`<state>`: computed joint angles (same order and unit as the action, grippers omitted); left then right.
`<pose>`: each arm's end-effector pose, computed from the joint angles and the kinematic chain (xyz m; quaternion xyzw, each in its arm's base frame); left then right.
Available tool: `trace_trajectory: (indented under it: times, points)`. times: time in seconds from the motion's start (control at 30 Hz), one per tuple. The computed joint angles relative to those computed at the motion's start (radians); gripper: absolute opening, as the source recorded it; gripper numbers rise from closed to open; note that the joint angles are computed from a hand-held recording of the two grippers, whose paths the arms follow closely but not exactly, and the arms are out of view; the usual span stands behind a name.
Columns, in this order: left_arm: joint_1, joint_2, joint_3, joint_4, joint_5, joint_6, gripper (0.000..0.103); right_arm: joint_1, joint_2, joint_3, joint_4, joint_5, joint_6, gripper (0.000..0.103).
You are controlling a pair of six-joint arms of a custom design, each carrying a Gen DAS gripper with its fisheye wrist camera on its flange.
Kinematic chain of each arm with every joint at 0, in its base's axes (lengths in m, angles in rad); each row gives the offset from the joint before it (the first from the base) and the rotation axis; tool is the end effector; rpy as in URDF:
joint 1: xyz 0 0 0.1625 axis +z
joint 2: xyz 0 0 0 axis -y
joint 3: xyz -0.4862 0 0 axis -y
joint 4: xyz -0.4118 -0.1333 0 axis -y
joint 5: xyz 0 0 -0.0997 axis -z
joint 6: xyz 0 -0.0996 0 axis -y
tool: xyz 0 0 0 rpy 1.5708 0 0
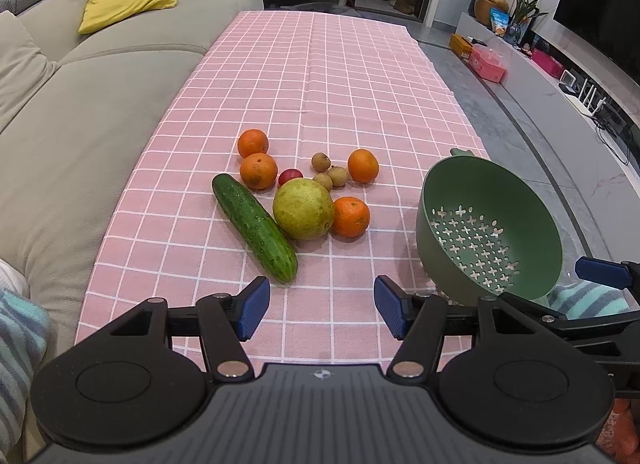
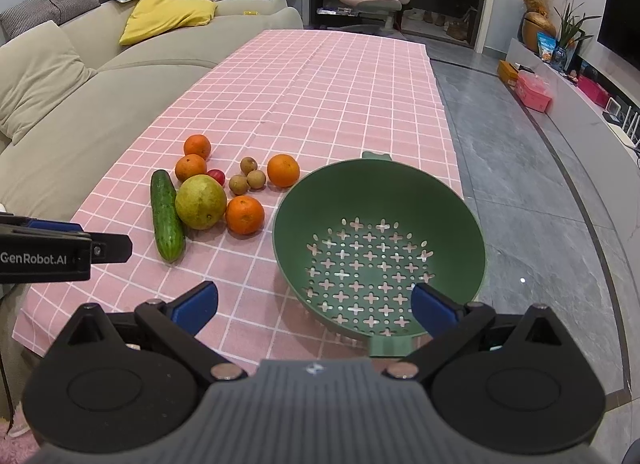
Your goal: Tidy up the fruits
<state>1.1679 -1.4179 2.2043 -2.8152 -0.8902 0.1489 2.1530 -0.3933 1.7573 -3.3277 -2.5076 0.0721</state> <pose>-0.0113 -0.5263 0.3262 0.1772 0.9040 -0.2534 0.2953 0.4008 -0.5123 -0.0705 0.1355 -0.8690 0.3072 0.3633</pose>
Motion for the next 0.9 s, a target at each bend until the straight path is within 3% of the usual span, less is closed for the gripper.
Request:
trace_trajectory:
  times: [0.9]
  points:
    - [0.003, -0.001, -0.001, 0.002, 0.002, 0.001, 0.071, -0.001, -0.001, -0.008, 0.039, -0.005, 0.021, 0.099]
